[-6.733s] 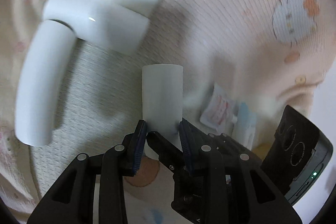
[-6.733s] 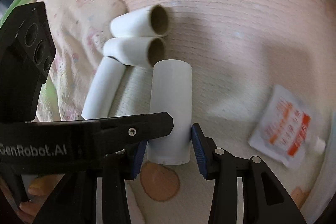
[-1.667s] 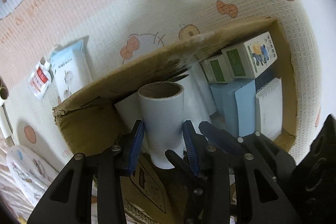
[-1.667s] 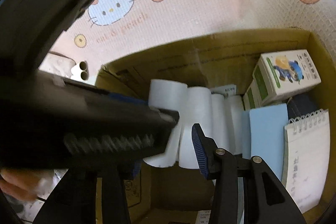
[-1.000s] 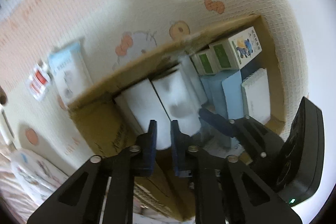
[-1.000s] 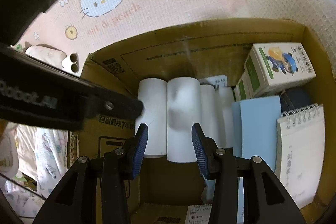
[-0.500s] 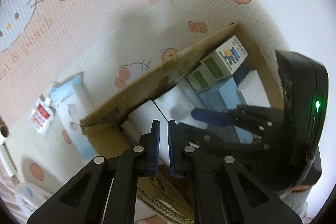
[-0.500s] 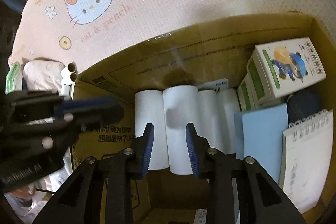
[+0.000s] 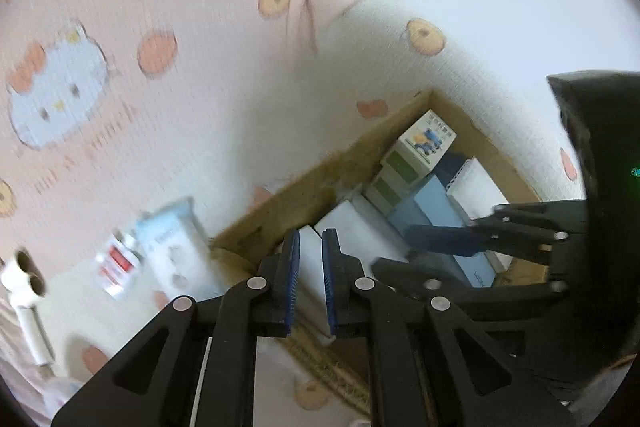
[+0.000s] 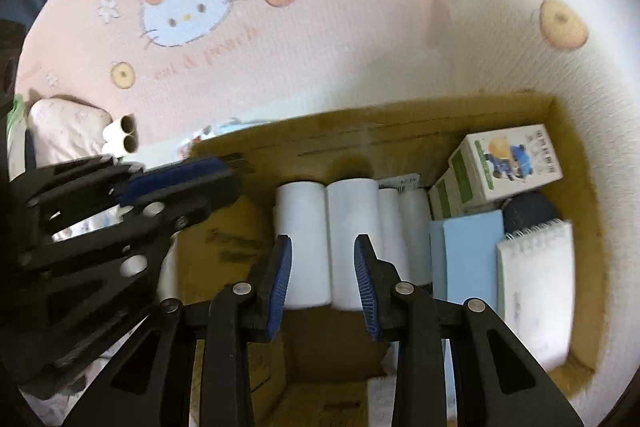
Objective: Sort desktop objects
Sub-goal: 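Lift the open right gripper up and away from the box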
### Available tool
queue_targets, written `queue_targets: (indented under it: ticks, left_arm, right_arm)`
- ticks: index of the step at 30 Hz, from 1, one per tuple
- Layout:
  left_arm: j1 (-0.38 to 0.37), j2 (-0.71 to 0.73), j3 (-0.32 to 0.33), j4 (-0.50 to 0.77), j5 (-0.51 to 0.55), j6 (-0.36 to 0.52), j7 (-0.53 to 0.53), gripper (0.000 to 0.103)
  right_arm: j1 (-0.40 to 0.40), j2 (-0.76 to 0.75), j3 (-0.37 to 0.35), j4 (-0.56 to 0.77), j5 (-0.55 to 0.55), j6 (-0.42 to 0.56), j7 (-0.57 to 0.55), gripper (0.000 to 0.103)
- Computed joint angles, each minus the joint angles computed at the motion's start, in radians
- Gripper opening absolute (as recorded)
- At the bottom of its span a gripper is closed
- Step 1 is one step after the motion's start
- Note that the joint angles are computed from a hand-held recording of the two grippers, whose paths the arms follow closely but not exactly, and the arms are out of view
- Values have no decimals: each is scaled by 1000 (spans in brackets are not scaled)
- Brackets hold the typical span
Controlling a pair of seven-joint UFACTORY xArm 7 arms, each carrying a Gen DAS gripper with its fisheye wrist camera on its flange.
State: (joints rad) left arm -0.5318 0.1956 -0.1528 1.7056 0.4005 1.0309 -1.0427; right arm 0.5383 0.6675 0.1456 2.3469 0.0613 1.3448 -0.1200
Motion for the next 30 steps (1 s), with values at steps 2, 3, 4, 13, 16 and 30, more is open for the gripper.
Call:
queue_targets:
  ticks: [2, 3, 4, 13, 16, 30]
  left_arm:
    - [-23, -26, -3, -7, 62, 32, -13, 27]
    - [-39, -39, -7, -6, 106, 68, -32, 32]
    - [-45, -53, -12, -12, 129, 88, -44, 35]
    - [-109, -111, -85, -2, 320, 362, -91, 35]
    - [-108, -167, -103, -60, 308, 366, -146, 36]
    - [-64, -257, -224, -120, 257, 395, -244, 45]
  right_arm:
    - [6, -100, -11, -133, -28, -65, 1, 29]
    - [8, -143, -12, -189, -44, -92, 5, 29]
    - [13, -190, -11, -262, -59, -133, 15, 29]
    - [33, -436, 35, -528, -185, -259, 103, 30]
    - [56, -492, 40, -586, -305, -276, 173, 33]
    - [50, -638, 108, -754, -439, -393, 205, 77]
